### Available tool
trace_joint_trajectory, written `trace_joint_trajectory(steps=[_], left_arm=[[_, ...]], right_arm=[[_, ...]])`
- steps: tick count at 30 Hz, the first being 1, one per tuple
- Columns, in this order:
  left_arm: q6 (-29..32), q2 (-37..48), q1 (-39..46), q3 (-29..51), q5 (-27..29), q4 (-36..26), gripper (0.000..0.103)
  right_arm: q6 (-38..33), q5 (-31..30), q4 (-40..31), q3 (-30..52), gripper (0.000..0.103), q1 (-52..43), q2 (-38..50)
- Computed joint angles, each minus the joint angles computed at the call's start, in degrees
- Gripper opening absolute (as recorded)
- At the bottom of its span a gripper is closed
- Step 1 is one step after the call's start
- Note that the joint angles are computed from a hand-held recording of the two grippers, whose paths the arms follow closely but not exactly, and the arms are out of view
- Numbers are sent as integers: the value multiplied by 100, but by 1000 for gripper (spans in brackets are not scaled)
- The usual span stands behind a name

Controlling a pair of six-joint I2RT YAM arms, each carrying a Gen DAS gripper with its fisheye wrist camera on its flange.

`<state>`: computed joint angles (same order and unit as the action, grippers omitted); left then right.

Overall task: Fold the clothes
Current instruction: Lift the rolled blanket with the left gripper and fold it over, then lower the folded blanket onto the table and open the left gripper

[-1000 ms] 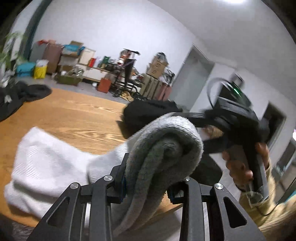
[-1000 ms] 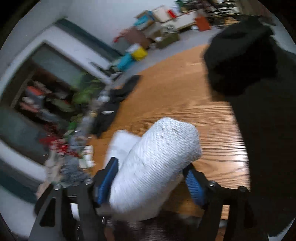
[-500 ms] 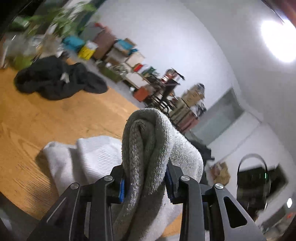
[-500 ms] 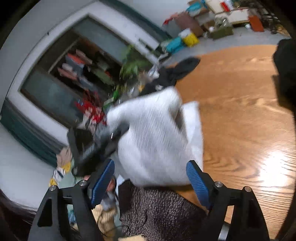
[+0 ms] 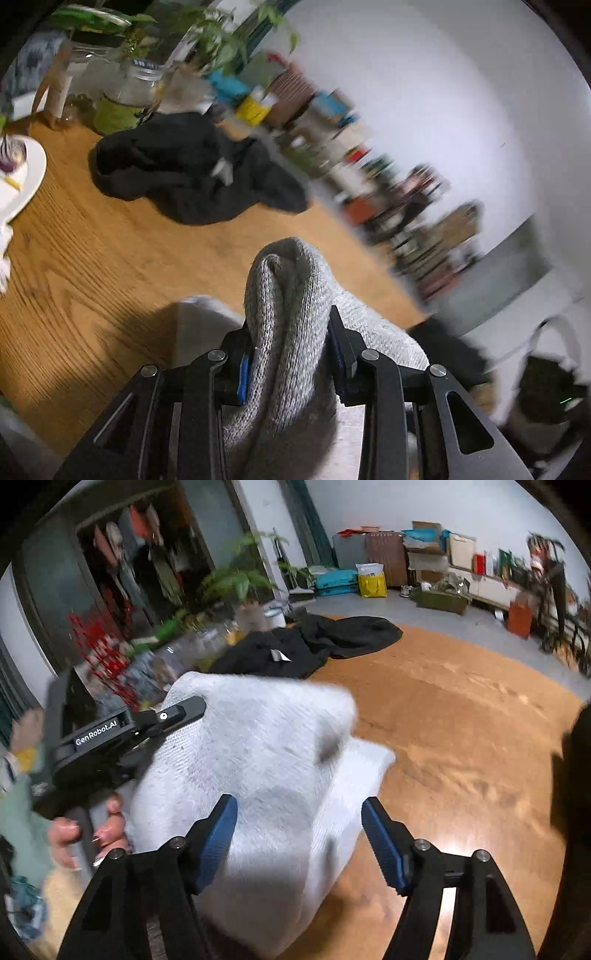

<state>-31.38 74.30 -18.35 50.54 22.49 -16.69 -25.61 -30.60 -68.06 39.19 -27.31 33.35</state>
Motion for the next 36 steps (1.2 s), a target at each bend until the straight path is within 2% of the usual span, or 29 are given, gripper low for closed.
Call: trace_joint_trajectory(steps=[2, 4, 6, 8, 9, 11, 12, 13, 14, 16, 18, 19, 21, 25, 28, 30, 31, 33, 36], left_arm=[[167, 553, -197, 456, -359, -421, 34], [427, 1059, -471, 1034, -882, -1042, 39], [678, 1491, -756, 1639, -1505, -1695, 47], [1032, 1967, -1168, 2398, -2487, -2482, 57], [1163, 2182, -1381, 2741, -3028, -2839, 65], [1318, 2486, -1631, 3192, -3629, -3311, 67], [1308, 2584, -1597, 3337, -3591, -3476, 67], [1254, 2660, -1472, 3454, -3366, -3616, 67], [1205, 2742, -1347, 3576, -3142, -3758, 67], [1077, 2884, -910, 3806, -2318, -4067, 67], [991, 2722, -494, 3821, -1558, -4324, 67], [975, 2462, -299, 3712, -1233, -4410, 67], [1064, 1904, 45, 3544, -731, -4610, 66], [1839, 1405, 219, 3781, -150, -5435, 66], [2055, 1782, -15, 3986, -131, -5899, 66], [2064, 2171, -273, 3979, -431, -6020, 66], [2021, 2303, -307, 3892, -410, -5955, 68], [2008, 2462, -119, 3659, -83, -5783, 76], [2231, 2457, 258, 3381, 433, -5677, 77]], right_arm=[[1135, 990, 977, -217, 61, 1252, 160], [1766, 2418, 1962, -537, 63, 2322, 397], [1999, 2786, 2326, -662, 63, 2566, 757], [2075, 2979, 2523, -677, 63, 2696, 1023], [2043, 3074, 2539, -628, 63, 2771, 1082], [1965, 3172, 2081, -273, 58, 2807, 1064], [1932, 3184, 1755, -48, 52, 2781, 1020], [1850, 3048, 1378, 200, 52, 2724, 810], [1626, 2689, 1153, 351, 52, 2495, 607], [1202, 1942, 630, 637, 48, 2211, 400], [991, 1516, 395, 747, 44, 2163, 511], [1033, 1557, 415, 673, 38, 2272, 817], [1143, 1551, 693, 420, 37, 2318, 1614], [1079, 1062, 919, 624, 38, 1781, 2526], [1221, 1187, 999, 774, 39, 1963, 2836], [1373, 1400, 1097, 771, 41, 2217, 2850], [1375, 1497, 1103, 762, 41, 2316, 2801], [1313, 1644, 959, 779, 41, 2406, 2620], [1140, 1665, 547, 1008, 40, 2271, 2415]])
